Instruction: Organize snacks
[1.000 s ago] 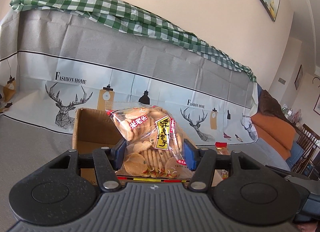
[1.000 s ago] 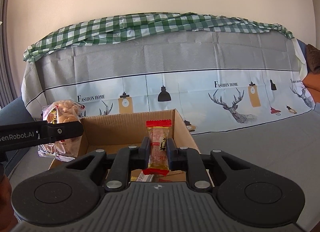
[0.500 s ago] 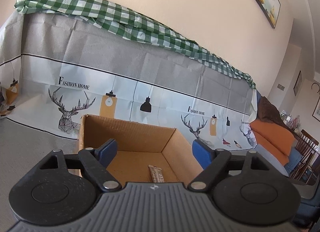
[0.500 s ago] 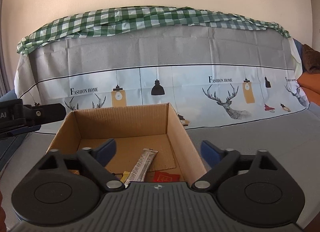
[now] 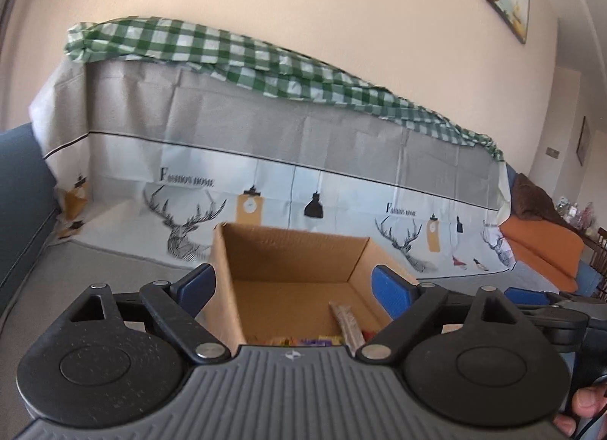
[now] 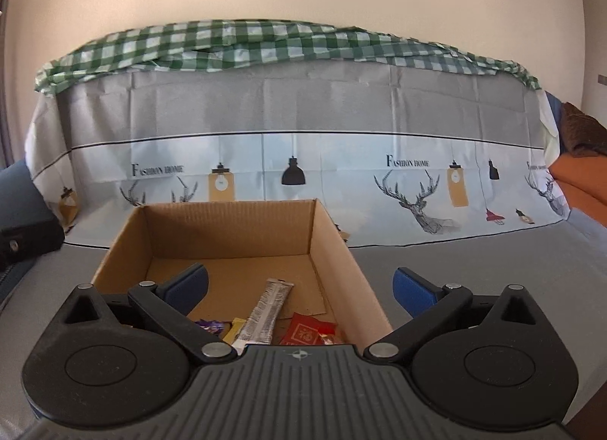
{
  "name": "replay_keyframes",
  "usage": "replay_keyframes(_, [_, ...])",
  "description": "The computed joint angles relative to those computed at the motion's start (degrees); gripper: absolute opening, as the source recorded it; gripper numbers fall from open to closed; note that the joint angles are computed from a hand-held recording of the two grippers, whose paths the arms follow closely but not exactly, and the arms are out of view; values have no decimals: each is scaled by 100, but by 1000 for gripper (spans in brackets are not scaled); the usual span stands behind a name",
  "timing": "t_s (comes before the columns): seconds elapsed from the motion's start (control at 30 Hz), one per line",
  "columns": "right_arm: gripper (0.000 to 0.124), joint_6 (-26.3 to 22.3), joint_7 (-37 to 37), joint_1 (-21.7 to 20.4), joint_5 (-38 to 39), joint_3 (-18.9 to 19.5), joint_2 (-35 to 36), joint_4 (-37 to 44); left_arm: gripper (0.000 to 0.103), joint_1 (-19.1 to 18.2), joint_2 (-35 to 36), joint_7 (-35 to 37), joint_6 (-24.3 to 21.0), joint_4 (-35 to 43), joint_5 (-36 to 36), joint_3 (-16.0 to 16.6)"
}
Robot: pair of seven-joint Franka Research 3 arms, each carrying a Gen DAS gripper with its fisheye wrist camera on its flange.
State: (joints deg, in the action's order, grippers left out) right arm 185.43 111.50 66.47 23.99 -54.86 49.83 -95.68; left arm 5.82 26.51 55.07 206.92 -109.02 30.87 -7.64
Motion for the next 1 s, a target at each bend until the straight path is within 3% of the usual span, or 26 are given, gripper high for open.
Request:
replay_keyframes(0.1, [102, 489, -278, -75, 52, 454, -512, -496, 94, 73, -402, -175, -13, -598, 74, -20])
replay_keyframes(0.17, [102, 1009, -449, -365, 76, 1066, -1029, -956, 97, 57, -691, -324, -236, -955, -29, -17])
replay_keyframes(0.23, [102, 1514, -526, -791, -87, 1731, -1534, -1451, 103, -247, -926, -137, -361, -1282, -481, 222])
replay_keyframes(0.3, [102, 1555, -762, -637, 115, 1690, -1750, -1836, 102, -753, -1114, 392, -587, -1509, -1124, 584])
replay_keyframes(0.37, [102, 1382, -1218, -84, 780, 1232, -1827, -2105, 102, -794, -1173, 596, -658, -1587, -1278, 561])
replay_keyframes(0.47, [102, 1606, -1423, -93, 795, 1286, -2134, -2456, 103, -912, -1169, 943, -825, -1549, -1482, 576])
replay_keyframes(0.6, [102, 1584, -1625, -417, 872, 1643, -2186, -2385, 103, -442, -1033, 742, -1291, -1316, -1165, 48])
replay_keyframes(0.73, [102, 1598, -1971, -738, 729, 2038, -2098, -2147, 103, -890, -929, 893, -1428, -1181, -1316, 410])
replay_keyframes(0.83, [102, 1606, -2266, -871, 711, 2244, -2074, -2032, 103, -733, -871, 951, -1484, -1125, -1228, 214])
replay_keyframes(1.0, [102, 1606, -2475, -1279, 816, 2705, -2128, -1910, 103, -809, -803, 1025, -1540, -1061, -1230, 267])
